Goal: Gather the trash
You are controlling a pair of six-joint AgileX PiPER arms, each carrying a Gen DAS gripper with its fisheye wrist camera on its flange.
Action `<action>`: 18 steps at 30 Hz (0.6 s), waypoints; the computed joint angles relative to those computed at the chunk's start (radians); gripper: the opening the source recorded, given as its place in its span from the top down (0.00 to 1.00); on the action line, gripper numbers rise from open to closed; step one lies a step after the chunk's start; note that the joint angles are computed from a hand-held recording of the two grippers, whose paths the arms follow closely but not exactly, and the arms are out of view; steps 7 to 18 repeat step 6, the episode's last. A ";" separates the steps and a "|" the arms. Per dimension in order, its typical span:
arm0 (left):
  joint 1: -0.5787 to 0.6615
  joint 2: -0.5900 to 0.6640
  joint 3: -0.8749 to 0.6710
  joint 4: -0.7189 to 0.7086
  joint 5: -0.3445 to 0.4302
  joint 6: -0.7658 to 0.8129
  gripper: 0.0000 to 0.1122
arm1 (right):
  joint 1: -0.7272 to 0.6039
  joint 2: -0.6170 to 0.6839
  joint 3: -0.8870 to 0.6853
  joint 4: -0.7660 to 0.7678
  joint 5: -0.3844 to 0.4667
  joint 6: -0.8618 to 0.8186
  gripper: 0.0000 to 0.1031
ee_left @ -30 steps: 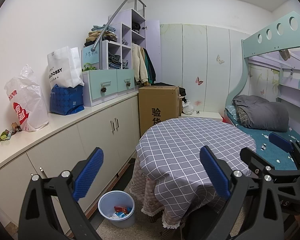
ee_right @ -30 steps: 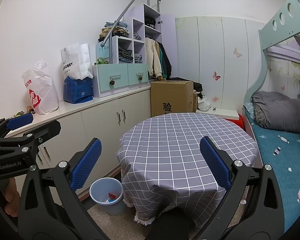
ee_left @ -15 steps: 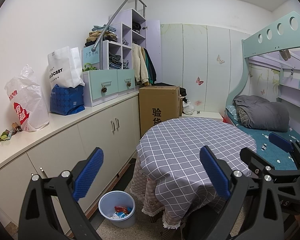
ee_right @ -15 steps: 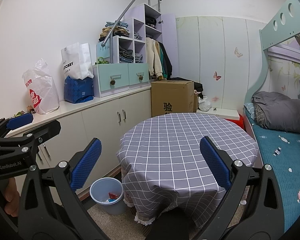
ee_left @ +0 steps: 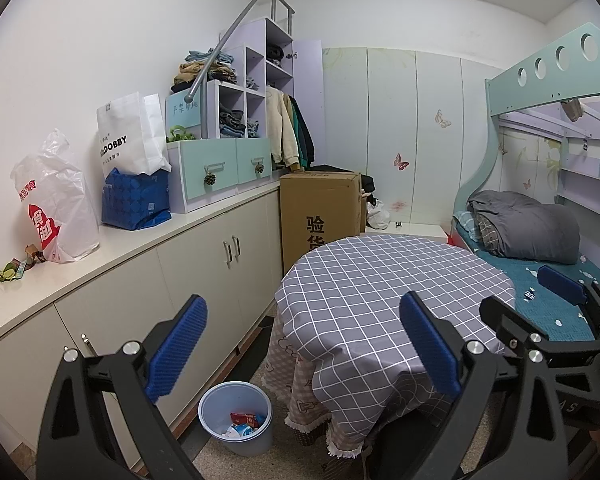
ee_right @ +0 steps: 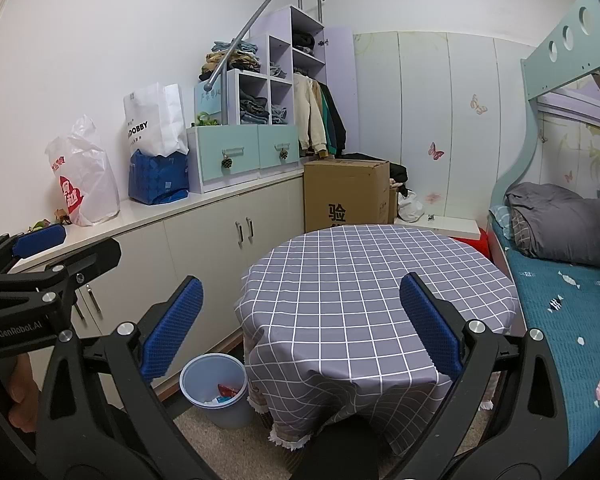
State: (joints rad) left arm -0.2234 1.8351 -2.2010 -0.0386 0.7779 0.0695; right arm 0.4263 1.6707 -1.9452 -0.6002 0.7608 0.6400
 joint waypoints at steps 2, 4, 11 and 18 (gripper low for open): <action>0.001 0.001 -0.001 -0.002 0.001 0.003 0.15 | -0.001 -0.012 0.020 0.000 -0.007 0.002 0.06; 0.010 0.004 -0.003 -0.013 0.004 0.012 0.15 | 0.002 -0.022 0.037 -0.007 -0.010 0.011 0.06; 0.012 0.005 -0.004 -0.016 0.006 0.014 0.15 | -0.003 -0.015 0.026 0.004 -0.007 -0.002 0.06; 0.012 0.005 -0.004 -0.016 0.006 0.014 0.15 | -0.003 -0.015 0.026 0.004 -0.007 -0.002 0.06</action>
